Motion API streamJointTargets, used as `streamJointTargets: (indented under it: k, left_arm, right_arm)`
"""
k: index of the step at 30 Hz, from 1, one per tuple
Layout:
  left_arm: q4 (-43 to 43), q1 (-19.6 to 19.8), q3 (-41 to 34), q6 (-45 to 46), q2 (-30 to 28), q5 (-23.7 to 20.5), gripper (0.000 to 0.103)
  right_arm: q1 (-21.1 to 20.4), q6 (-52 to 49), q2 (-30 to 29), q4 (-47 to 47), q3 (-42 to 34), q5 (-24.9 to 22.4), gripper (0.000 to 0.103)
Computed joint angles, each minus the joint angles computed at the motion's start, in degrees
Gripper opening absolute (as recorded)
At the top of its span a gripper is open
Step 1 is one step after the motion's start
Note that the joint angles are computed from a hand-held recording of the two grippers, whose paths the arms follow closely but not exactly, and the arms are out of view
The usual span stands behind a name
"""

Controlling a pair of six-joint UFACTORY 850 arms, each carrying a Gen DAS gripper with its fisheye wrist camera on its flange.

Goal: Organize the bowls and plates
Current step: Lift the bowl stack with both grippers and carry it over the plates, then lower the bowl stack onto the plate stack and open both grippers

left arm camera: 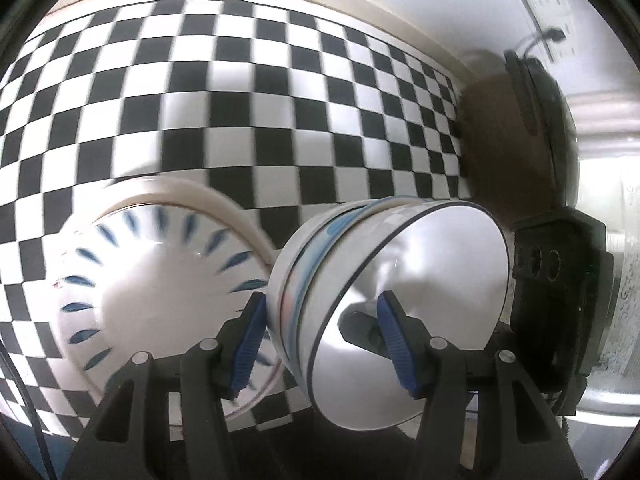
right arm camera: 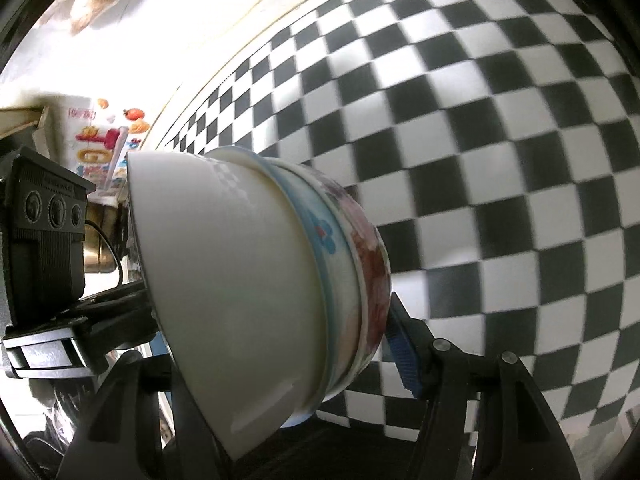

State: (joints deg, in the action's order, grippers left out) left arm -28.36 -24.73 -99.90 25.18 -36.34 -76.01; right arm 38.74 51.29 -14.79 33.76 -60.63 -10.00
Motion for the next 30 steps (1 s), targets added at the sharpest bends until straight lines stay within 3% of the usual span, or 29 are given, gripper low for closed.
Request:
streamJointTargets:
  k: [8,10,15,30]
  left_arm:
    - [1.01,4.67,-0.09,-0.82,-0.16,0.85,0.054]
    - [1.61,5.86,-0.39,-1.11,-0.53,0.91,0.054]
    - [2.88,7.03,-0.53,-1.81,-1.21,2.24,0.054]
    - [4.15,7.83,-0.45,-2.24,-2.6,2.57,0.054]
  right_arm:
    - [-0.59,-16.24,-10.74,11.36,-12.55,-3.35,0.064]
    - [-0.15,-19.73,-11.43,14.51,-12.83,-3.71,0.064]
    - [0.03,-22.76,-15.98,16.3,-18.03,-5.43,0.064]
    - [0.07,-30.5,-18.67,24.32,-19.29,-6.98,0.064]
